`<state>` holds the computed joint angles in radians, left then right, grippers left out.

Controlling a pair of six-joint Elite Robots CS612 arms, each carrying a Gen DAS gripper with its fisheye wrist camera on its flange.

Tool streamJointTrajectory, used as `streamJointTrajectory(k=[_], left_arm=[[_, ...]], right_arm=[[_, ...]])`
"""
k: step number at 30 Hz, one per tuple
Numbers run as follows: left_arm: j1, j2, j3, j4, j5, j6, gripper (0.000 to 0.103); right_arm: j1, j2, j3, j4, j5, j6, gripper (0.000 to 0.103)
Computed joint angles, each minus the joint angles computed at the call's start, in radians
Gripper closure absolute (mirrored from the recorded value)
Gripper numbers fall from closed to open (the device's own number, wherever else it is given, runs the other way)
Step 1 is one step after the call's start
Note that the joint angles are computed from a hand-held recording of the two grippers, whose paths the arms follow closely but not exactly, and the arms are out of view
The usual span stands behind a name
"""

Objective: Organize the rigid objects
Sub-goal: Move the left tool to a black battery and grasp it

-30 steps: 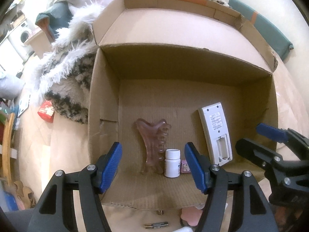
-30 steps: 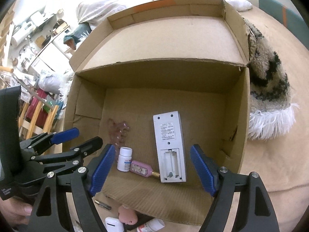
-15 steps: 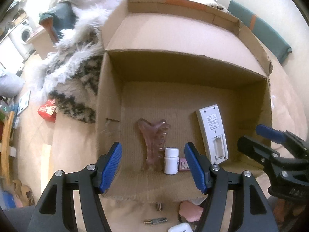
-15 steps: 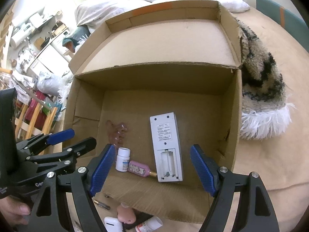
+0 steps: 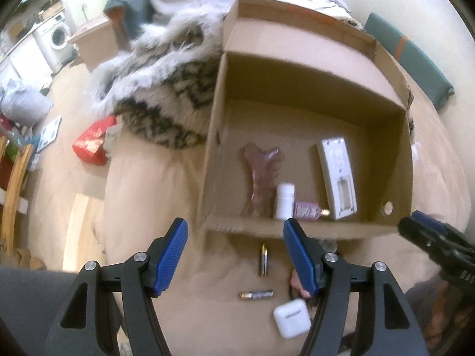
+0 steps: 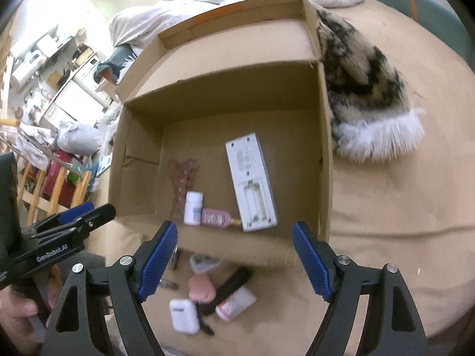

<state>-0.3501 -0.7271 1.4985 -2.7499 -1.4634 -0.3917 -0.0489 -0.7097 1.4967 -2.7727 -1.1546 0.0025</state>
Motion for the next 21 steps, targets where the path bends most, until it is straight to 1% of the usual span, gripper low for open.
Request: streamJointTrajectory(k=[3, 5, 7, 8, 10, 11, 12, 14, 17, 21], left_arm=[[0.000, -0.006, 0.026, 0.018, -0.012, -0.007, 0.039], [0.003, 0.000, 0.029, 0.055, -0.029, -0.009, 0.039], [0.008, 0.016, 0.012, 0.135, -0.060, -0.018, 0.039], [0.009, 0.023, 0.004, 0.181, -0.071, -0.027, 0.039], [0.016, 0.042, -0.014, 0.244, -0.130, -0.038, 0.039], [0.018, 0.049, -0.017, 0.251, -0.154, -0.038, 0.039], [0.017, 0.054, -0.018, 0.248, -0.163, -0.042, 0.039], [0.009, 0.062, -0.022, 0.240, -0.150, -0.037, 0.039], [0.002, 0.073, -0.033, 0.237, -0.157, -0.023, 0.039], [-0.010, 0.082, -0.047, 0.276, -0.167, -0.006, 0.039]], right_arm=[[-0.005, -0.013, 0.029, -0.004, 0.018, 0.020, 0.019], [-0.005, -0.015, 0.038, 0.008, 0.017, 0.028, 0.019], [-0.001, -0.016, 0.039, 0.030, 0.007, 0.025, 0.019], [0.004, -0.015, 0.034, 0.050, -0.012, 0.011, 0.019], [0.013, -0.009, 0.019, 0.107, -0.039, -0.021, 0.019], [0.016, -0.005, 0.009, 0.140, -0.045, -0.032, 0.019], [0.020, 0.000, -0.001, 0.168, -0.059, -0.039, 0.019], [0.027, 0.008, -0.016, 0.206, -0.092, -0.047, 0.019], [0.028, 0.019, -0.033, 0.255, -0.105, -0.039, 0.019], [0.033, 0.029, -0.051, 0.299, -0.136, -0.040, 0.019]])
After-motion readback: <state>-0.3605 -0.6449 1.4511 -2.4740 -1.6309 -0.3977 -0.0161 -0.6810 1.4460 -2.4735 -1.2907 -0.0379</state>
